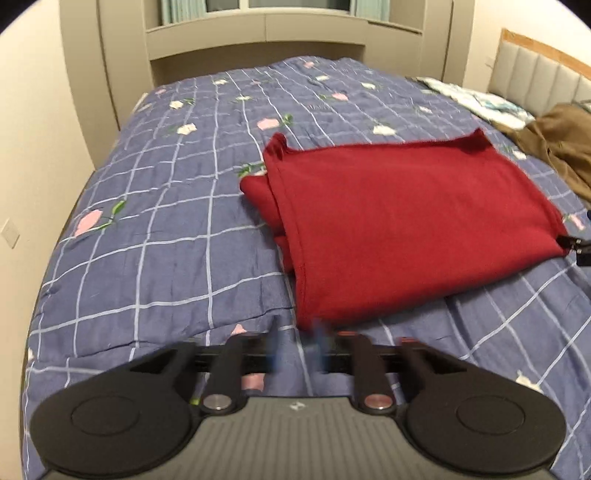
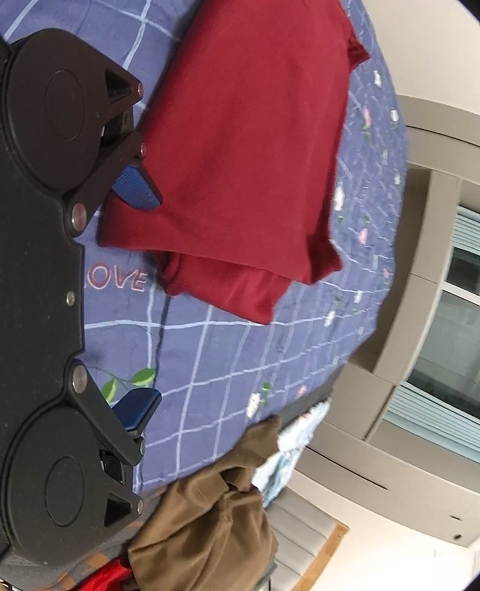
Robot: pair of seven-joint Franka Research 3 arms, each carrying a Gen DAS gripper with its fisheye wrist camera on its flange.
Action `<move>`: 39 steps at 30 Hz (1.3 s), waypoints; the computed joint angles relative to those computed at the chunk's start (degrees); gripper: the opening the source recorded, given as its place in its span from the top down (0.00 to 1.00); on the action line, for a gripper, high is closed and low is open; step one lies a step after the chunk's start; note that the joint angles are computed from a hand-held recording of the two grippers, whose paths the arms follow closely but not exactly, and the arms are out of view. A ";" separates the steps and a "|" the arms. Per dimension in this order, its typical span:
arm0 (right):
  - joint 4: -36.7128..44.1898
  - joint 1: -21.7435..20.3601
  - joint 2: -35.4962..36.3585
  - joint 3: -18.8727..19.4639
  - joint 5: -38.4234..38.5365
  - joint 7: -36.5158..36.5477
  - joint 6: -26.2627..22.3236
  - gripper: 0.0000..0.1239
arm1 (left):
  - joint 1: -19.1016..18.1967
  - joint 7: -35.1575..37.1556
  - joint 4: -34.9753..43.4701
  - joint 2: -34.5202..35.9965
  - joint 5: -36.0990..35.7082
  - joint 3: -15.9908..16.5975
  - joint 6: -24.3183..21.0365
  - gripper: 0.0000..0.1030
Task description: Fold small clothes
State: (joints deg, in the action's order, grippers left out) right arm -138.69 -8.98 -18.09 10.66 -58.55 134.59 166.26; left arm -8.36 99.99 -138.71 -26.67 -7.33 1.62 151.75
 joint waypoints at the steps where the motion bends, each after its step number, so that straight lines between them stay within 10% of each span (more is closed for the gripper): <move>1: -0.18 -0.65 -0.33 0.45 -1.44 1.59 0.74 0.17 | 0.12 -0.73 -1.16 -1.18 -0.25 -0.30 1.34 0.33; 10: 11.39 -1.34 9.60 0.40 -14.00 11.60 2.46 0.17 | 0.73 -13.77 -3.42 -0.66 -0.37 -2.79 6.86 0.11; 26: 50.22 10.20 41.96 -8.36 -3.72 -5.50 -11.23 0.17 | 2.33 -27.95 0.33 6.14 4.42 -4.37 5.30 0.01; 34: 32.79 16.61 27.56 -15.27 -11.27 1.37 -2.35 0.17 | 3.23 -31.39 1.92 6.10 7.00 -5.54 2.54 0.01; 39: 21.09 17.26 16.49 -13.80 -28.74 11.97 2.54 0.17 | 3.14 -32.88 1.41 4.66 7.45 -5.54 1.85 0.01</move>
State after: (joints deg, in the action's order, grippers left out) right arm -117.60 8.28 -1.60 -3.14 -87.29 146.56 168.81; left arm -5.23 67.11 -137.31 -22.01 0.12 -3.92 153.60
